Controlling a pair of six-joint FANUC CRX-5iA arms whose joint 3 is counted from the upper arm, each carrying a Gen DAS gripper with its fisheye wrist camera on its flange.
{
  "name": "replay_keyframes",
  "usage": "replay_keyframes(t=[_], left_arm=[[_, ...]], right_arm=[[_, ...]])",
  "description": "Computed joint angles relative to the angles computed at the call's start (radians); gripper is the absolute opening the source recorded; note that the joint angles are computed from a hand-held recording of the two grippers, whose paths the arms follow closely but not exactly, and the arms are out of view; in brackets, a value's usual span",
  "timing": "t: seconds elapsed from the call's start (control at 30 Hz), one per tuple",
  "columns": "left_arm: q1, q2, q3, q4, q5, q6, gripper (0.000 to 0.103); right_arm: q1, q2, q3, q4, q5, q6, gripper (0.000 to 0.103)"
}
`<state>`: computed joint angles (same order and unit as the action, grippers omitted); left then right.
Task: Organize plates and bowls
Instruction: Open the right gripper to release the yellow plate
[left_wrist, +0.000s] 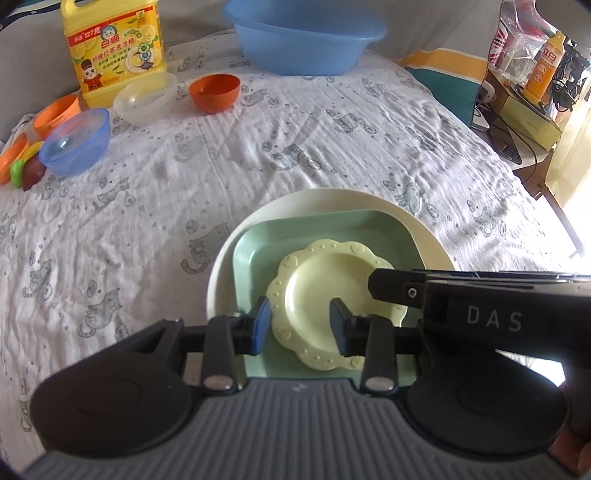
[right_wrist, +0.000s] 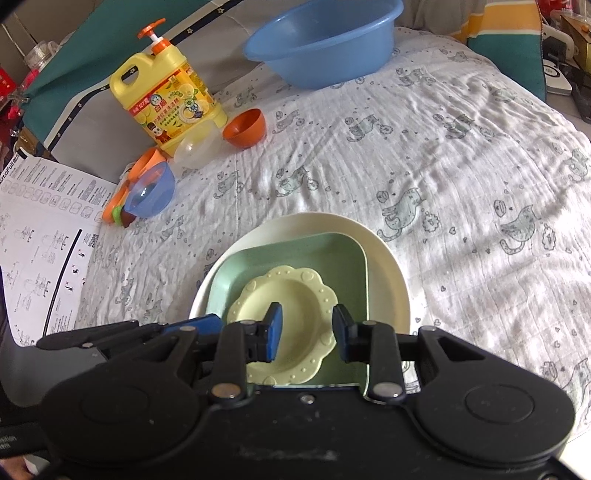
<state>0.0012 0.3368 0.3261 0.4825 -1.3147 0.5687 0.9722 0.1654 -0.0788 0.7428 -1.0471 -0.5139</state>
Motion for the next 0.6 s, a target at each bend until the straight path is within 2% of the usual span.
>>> replay_keyframes(t=[0.07,0.1,0.13,0.17,0.2,0.47,0.6], left_arm=[[0.007,-0.011,-0.014,0.02,0.019,-0.01,0.069],[0.011,-0.023,-0.03,0.036,0.041,-0.021,0.076],[0.015,-0.034,-0.046,0.052,0.064,-0.033,0.088],[0.018,-0.043,-0.057,0.066,0.082,-0.044,0.097],[0.022,-0.047,-0.06,0.075,0.09,-0.048,0.101],[0.043,-0.018,-0.004,0.051,0.046,0.028,0.103],[0.052,-0.023,-0.011,0.054,0.047,0.027,0.103]], right_arm=[[0.004,-0.003,-0.002,0.018,-0.014,-0.01,0.058],[0.007,-0.005,-0.004,0.034,-0.024,-0.018,0.077],[0.012,-0.007,-0.008,0.052,-0.038,-0.026,0.09],[0.017,-0.008,-0.008,0.068,-0.055,-0.031,0.094],[0.02,-0.007,-0.004,0.075,-0.072,-0.033,0.101],[0.031,-0.006,0.015,0.04,-0.139,-0.057,0.103],[0.037,0.0,0.026,0.03,-0.157,-0.062,0.103]])
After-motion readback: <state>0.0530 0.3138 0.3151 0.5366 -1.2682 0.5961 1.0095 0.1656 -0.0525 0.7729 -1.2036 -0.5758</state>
